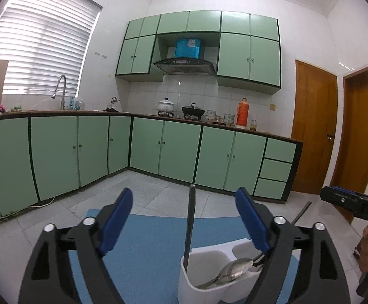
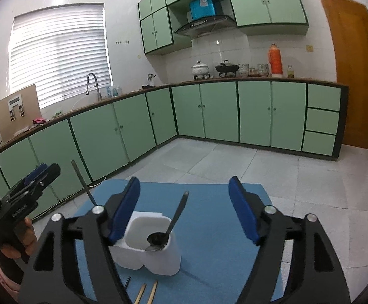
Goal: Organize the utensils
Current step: 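Withdraw both tools from the holder back toward the chopstick row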
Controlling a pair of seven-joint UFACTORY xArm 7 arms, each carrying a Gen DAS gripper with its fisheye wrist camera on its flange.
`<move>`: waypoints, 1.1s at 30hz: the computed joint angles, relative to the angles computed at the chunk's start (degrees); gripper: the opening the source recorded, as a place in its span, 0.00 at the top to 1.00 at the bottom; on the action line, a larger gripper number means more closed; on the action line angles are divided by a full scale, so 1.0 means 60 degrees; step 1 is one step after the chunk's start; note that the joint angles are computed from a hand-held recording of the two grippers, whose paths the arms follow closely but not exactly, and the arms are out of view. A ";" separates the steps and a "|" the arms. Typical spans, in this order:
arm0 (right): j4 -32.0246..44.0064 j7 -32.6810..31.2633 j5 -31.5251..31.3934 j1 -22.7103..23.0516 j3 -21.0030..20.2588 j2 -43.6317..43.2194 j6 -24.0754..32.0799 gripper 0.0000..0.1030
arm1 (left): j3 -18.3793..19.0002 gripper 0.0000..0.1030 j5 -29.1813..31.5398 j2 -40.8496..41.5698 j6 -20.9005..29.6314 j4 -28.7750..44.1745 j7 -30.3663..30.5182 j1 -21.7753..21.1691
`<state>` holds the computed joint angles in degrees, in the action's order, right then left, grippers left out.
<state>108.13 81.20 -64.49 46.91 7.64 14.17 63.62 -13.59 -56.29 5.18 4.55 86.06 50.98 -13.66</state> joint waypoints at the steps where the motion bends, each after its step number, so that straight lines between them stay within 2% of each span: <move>1: -0.0133 0.0091 -0.0166 0.0137 0.0027 -0.0078 0.0171 0.21 | -0.0026 0.16 -0.0265 -0.0194 -0.0004 -0.0203 0.0212 0.0061; 3: -0.0405 0.0192 -0.0407 0.0306 0.0139 -0.0212 0.0415 0.17 | 0.0057 0.13 -0.0891 -0.0584 0.0056 -0.0618 0.0744 0.0038; 8: -0.1216 0.0664 -0.0872 0.0746 0.0600 -0.0426 0.1137 0.13 | 0.0711 0.09 -0.1403 -0.1794 0.0209 -0.2253 0.1254 -0.0478; 17: -0.2701 0.2635 -0.0930 0.1251 0.1441 -0.0701 0.1948 0.12 | 0.1690 0.09 -0.1558 -0.3792 -0.0209 -0.5362 0.1993 -0.1750; 22: -0.2985 0.3527 -0.0752 0.1820 0.1679 -0.0342 0.2697 0.12 | 0.1951 0.09 -0.1011 -0.4890 -0.0341 -0.6951 0.1578 -0.2195; 26: -0.3079 0.3950 -0.0583 0.2312 0.1687 0.0061 0.2942 0.10 | 0.2114 0.09 -0.0663 -0.5643 -0.0574 -0.8080 0.1162 -0.2542; 33: -0.2480 0.4376 -0.0363 0.3265 0.1310 0.1097 0.3388 0.10 | 0.2342 0.09 0.0077 -0.6462 -0.0984 -0.9633 0.0679 -0.2920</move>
<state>93.25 107.45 -66.67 66.50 15.50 20.76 83.95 0.46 -55.83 -33.59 -1.36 28.26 55.06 -31.18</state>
